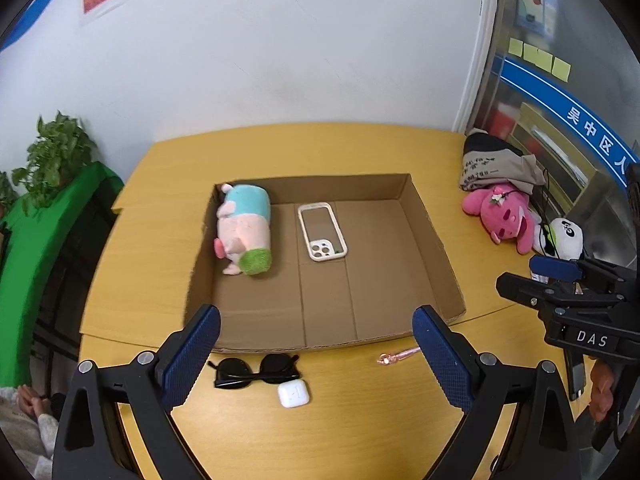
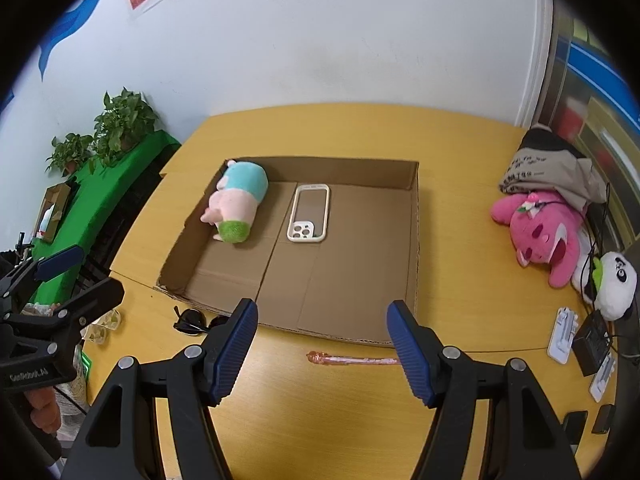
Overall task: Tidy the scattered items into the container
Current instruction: 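Move the left gripper down to the pink pen beside the box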
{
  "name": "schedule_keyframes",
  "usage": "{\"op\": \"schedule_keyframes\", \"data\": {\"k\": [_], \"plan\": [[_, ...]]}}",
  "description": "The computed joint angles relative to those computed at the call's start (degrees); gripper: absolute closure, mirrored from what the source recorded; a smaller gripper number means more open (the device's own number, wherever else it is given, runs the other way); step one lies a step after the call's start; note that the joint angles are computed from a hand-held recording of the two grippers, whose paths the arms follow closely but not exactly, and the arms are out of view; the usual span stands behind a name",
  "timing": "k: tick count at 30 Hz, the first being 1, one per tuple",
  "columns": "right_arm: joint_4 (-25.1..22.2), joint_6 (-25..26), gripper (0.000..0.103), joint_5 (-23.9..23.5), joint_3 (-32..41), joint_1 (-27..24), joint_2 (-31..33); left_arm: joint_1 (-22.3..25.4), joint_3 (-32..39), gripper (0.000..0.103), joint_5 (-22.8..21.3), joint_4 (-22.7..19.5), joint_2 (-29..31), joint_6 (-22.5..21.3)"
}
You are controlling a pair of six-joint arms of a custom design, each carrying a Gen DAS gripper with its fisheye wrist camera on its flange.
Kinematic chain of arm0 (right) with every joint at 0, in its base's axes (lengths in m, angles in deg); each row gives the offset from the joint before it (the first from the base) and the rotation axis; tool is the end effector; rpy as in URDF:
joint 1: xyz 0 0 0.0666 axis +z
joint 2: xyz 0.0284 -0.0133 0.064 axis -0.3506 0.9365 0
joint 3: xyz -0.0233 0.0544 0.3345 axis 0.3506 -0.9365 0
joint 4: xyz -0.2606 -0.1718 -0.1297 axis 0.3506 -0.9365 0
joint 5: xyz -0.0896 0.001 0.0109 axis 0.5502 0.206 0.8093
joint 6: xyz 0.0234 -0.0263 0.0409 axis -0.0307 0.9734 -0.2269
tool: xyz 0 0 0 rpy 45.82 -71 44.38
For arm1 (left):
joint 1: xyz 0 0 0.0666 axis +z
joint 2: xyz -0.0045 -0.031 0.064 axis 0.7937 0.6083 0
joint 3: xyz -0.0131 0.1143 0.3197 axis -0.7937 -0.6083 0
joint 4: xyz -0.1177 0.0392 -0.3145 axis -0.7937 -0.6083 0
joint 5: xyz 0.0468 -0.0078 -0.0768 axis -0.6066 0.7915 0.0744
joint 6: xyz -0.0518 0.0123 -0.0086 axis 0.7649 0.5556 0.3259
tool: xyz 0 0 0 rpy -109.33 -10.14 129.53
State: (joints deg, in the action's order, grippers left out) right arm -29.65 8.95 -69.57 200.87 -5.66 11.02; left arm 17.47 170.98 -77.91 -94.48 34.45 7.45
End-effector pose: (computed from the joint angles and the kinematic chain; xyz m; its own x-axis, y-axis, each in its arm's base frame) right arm 0.4078 0.1092 0.5485 -0.8375 -0.0253 -0.5458 -0.1207 0.9828 0.1397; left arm 0.3943 -0.2720 0.5211 -0.7489 0.2391 -0.6181 0.3420 0.9383 -0.0515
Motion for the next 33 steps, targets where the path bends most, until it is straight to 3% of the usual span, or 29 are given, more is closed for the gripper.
{"op": "schedule_keyframes", "data": {"k": [5, 10, 17, 22, 26, 31, 33], "plan": [[1.9, -2.7, 0.036, -2.6, -7.6, -2.8, -0.5, 0.3, -4.1, 0.004, 4.5, 1.6, 1.1, -2.5], [3.0, -6.8, 0.036, -8.5, -18.6, -6.9, 0.1, 0.2, -9.9, 0.004, 8.5, 3.8, 2.0, -5.7], [9.8, -14.9, 0.036, -13.6, -30.5, -9.7, 2.6, 0.9, -14.3, 0.004, 13.8, 6.1, 4.7, -8.0], [12.6, -19.1, 0.036, -15.6, -31.7, -11.8, 6.0, -0.1, -15.8, 0.004, 15.9, 9.3, 7.4, -12.4], [14.9, -22.1, 0.034, -17.4, -32.4, -12.5, 7.2, -2.5, -16.4, 0.004, 15.6, 11.3, 10.1, -20.3], [10.7, -20.3, 0.037, -13.8, -27.8, -11.0, 10.2, -6.4, -18.0, 0.004, 11.9, 13.7, 12.4, -30.3], [8.7, -20.2, 0.045, -11.9, -26.2, -10.5, 11.1, -7.8, -18.3, 0.006, 10.0, 14.5, 13.0, -33.3]]}}
